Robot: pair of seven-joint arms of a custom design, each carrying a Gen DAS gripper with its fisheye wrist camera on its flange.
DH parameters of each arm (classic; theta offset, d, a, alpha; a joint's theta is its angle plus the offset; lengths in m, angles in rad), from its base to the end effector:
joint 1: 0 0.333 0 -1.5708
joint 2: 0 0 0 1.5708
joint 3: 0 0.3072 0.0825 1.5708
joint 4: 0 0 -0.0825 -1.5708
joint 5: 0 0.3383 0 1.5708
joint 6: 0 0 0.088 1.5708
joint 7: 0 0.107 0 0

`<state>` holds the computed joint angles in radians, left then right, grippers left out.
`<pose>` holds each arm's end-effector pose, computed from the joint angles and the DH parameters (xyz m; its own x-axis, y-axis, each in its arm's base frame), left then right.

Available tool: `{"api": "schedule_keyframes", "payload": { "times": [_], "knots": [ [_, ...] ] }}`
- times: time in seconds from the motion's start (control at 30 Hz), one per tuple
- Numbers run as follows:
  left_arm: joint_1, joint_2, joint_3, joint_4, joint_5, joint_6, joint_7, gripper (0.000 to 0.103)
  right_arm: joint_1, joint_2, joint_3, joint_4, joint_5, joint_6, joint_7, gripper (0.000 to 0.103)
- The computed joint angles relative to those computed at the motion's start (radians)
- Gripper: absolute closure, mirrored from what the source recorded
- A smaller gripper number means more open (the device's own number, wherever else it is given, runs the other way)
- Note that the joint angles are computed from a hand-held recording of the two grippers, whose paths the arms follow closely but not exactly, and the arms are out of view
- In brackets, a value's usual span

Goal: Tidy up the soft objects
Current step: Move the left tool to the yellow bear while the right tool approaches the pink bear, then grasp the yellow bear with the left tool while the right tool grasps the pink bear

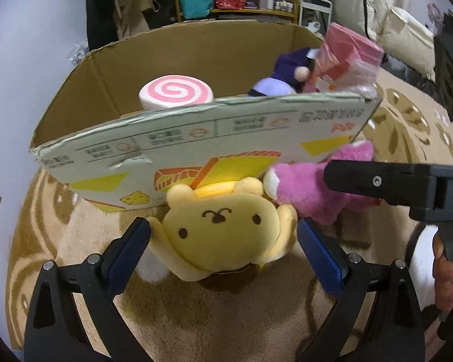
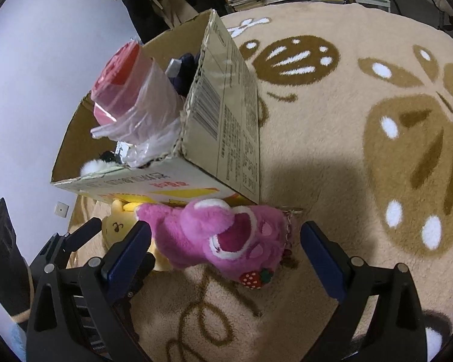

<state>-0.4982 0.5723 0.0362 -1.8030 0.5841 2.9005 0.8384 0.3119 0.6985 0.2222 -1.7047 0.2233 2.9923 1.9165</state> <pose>0.5677 -0.3232 0.3042 -0.2574 -0.9654 -0.0429 -0.8014 0.2380 -0.5488 0.6076 0.3085 0.2858 -0.0107 -0.8958 -0.4443 -0.9008 0.2015 -0.3846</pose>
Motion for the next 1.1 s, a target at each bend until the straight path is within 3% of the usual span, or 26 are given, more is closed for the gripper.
{"api": "schedule_keyframes", "payload": {
  "times": [0.3, 0.4, 0.53, 0.77, 1.1],
  "knots": [
    [-0.018, 0.038, 0.008, 0.05, 0.017, -0.064, -0.002, 0.006, -0.023, 0.02, 0.025, 0.015, 0.02, 0.0, -0.02, 0.0],
    [-0.021, 0.058, 0.007, 0.076, 0.026, -0.088, -0.006, 0.006, -0.039, 0.026, 0.045, 0.017, 0.032, -0.006, -0.036, 0.008],
    [-0.012, 0.078, -0.008, 0.103, 0.02, -0.103, -0.002, 0.006, -0.053, 0.04, 0.063, 0.035, 0.05, -0.019, -0.061, 0.009],
    [0.048, 0.096, -0.065, 0.134, -0.069, -0.13, 0.076, 0.005, -0.079, 0.047, 0.098, 0.031, 0.084, 0.0, -0.094, 0.014],
    [0.085, 0.119, -0.087, 0.151, -0.171, -0.131, 0.158, 0.006, -0.128, 0.035, 0.151, -0.004, 0.133, 0.039, -0.141, 0.023]
  ]
}}
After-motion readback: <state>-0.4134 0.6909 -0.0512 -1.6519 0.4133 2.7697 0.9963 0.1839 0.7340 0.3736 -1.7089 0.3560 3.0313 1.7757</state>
